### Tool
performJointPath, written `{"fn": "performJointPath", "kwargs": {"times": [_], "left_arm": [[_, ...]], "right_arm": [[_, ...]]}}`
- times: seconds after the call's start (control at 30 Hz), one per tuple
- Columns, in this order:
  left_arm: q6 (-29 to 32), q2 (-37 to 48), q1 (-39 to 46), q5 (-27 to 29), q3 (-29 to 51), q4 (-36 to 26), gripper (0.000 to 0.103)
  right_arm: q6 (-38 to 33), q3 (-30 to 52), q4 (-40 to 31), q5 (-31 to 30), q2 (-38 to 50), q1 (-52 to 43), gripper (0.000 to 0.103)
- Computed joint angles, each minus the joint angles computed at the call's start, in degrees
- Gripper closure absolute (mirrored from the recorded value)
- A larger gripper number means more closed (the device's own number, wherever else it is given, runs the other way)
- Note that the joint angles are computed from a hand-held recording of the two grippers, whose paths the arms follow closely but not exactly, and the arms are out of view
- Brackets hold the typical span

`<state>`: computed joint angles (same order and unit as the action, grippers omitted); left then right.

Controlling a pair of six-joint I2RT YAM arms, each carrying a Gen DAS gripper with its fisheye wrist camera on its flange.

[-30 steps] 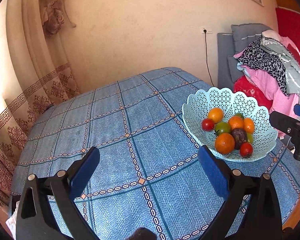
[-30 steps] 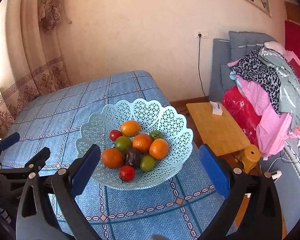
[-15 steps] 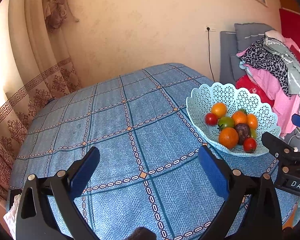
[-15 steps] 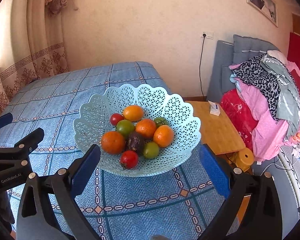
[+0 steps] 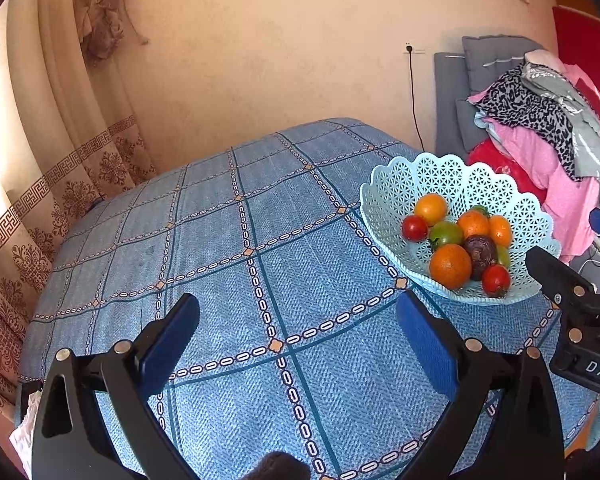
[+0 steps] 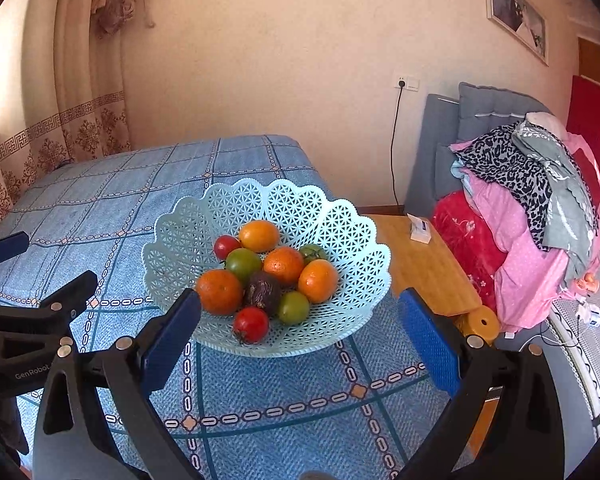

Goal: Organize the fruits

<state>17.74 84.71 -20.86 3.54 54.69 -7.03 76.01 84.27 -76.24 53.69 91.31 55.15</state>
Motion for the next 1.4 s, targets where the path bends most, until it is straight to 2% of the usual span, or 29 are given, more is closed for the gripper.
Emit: {"fn": "performJointPath", "kwargs": {"times": [1.4], "left_arm": [[1.92, -0.05, -2.74, -2.91, -2.63, 2.96, 0.005]], "right_arm": [[1.11, 0.57, -2.10, -1.90, 2.26, -1.46, 0.003]]}}
